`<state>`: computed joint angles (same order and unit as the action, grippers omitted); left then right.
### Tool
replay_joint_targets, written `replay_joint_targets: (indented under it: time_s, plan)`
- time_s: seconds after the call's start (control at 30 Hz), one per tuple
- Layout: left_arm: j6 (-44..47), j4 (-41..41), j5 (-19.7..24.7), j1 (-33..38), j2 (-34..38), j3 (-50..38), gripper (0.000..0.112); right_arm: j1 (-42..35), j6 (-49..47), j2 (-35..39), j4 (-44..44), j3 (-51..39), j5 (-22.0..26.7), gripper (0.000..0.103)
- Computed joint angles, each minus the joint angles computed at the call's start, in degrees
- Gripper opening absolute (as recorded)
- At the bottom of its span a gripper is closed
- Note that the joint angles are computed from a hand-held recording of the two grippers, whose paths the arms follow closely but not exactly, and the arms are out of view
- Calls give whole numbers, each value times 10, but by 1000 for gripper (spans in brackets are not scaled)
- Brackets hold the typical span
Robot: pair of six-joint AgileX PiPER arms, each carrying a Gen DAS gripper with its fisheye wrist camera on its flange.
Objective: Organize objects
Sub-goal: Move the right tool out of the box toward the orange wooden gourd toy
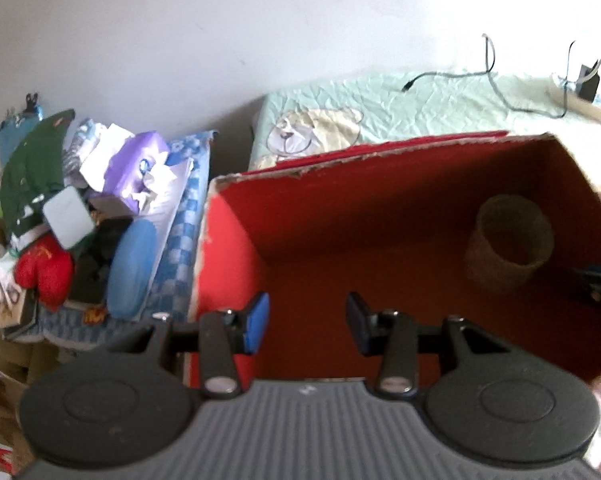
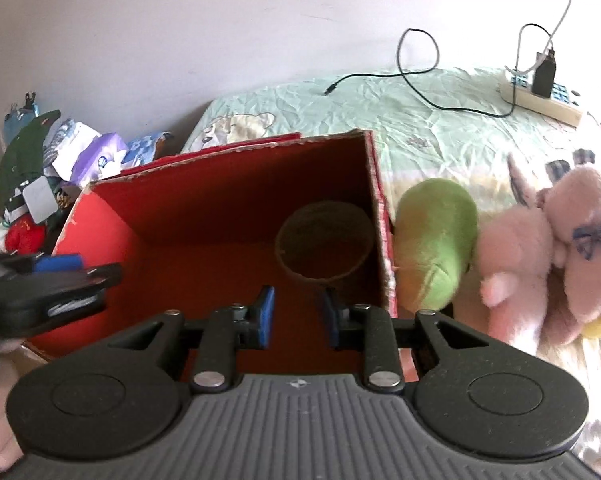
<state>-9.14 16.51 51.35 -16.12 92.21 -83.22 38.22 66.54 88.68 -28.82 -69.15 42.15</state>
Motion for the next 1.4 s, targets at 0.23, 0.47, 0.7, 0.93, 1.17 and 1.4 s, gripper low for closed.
replay_joint_targets:
  time_s: [0.23,0.47,0.7,0.93,1.17,1.4]
  plan:
    - [-41,-9,26,-16,-93,57,47,3,-26,-29,12,16,5,28]
    - [-111,4,57,-74,-157,102,47,11,-55,-67,19,43,7,29]
    - [-210,41,84,-159,-183,125,47,12,-109,-118,37,77,-7,28]
    - [-273,62,99,-227,-188,139,49,-19,-195,-182,103,129,-44,30]
    - [-272,29,82,-243,-205,181,49,-145,-460,-244,403,209,-88,30]
    - [-215,-69,51,-223,-193,211,49,-236,-679,-203,662,256,-41,29]
